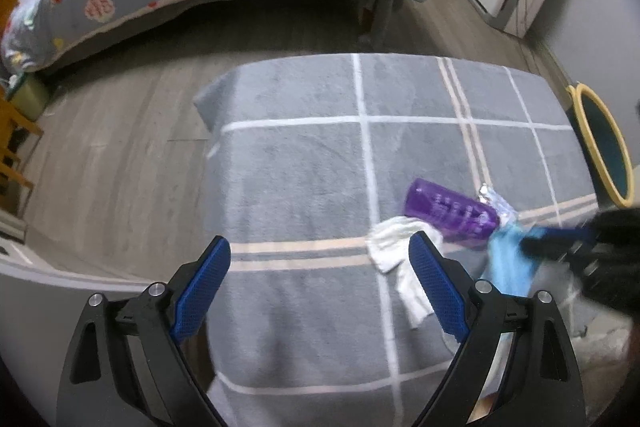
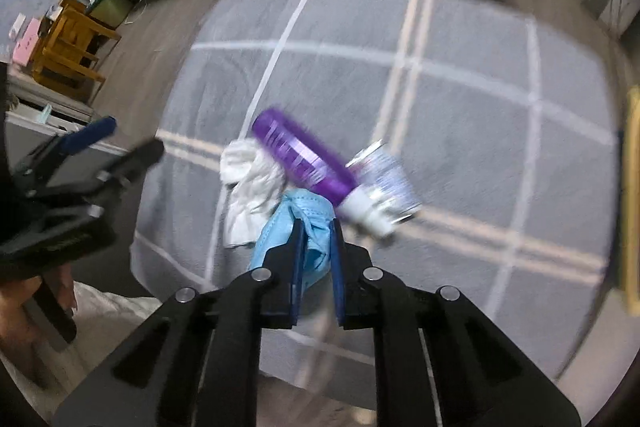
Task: Collect trash
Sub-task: 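Lift the blue mask with the right tool while the left tool grasps the white tissue, then carry the blue mask and white tissue over the bin with both tools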
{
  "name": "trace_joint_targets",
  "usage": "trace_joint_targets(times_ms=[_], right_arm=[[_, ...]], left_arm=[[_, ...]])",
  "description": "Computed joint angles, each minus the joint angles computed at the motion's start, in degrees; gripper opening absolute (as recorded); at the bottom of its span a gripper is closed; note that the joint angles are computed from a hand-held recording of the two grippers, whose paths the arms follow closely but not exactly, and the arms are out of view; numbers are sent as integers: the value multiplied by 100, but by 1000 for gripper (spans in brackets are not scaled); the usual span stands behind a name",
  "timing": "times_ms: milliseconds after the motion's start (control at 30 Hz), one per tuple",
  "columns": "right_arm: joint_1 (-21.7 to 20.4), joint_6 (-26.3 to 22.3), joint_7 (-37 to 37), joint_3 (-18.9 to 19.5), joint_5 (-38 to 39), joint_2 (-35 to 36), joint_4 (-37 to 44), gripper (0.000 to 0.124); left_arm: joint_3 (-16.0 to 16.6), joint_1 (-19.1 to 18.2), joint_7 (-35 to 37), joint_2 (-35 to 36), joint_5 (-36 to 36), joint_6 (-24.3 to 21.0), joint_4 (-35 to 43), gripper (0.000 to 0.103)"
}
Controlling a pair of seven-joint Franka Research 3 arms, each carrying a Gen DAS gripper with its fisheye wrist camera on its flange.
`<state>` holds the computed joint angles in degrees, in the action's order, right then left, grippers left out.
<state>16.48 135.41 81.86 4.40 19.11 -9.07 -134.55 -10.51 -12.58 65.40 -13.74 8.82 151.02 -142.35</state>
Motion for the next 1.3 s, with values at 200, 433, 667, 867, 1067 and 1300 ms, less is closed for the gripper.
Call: trace_joint_targets(times_ms=[200,433,667,867,1067,1300], right_arm=[[-443,464,245,-66,-1155,-544,-191,12],[-798,805,549,-284,-912,-518,-287,12],[-955,827,651,-328,-954,-515,-349,12],[-1025,869,665,-344,-977,-538,-388,12],[-1037,916,591,-368,-902,-552,-383,12],[-1062,943,490,-423,-765,-605,-387,12]], left_arm=[[-84,-224,229,465,-320,173,181,79],[-307,-313,217,1026,82,-231,556,58],[-387,-374,149,1357,344,-478,844,39],[-457,-477,235,1389,530,-546,925,10],[-484,-544,78,963,753,-314,658,10],[-557,-541,-443,601,1406,-23,588,10]])
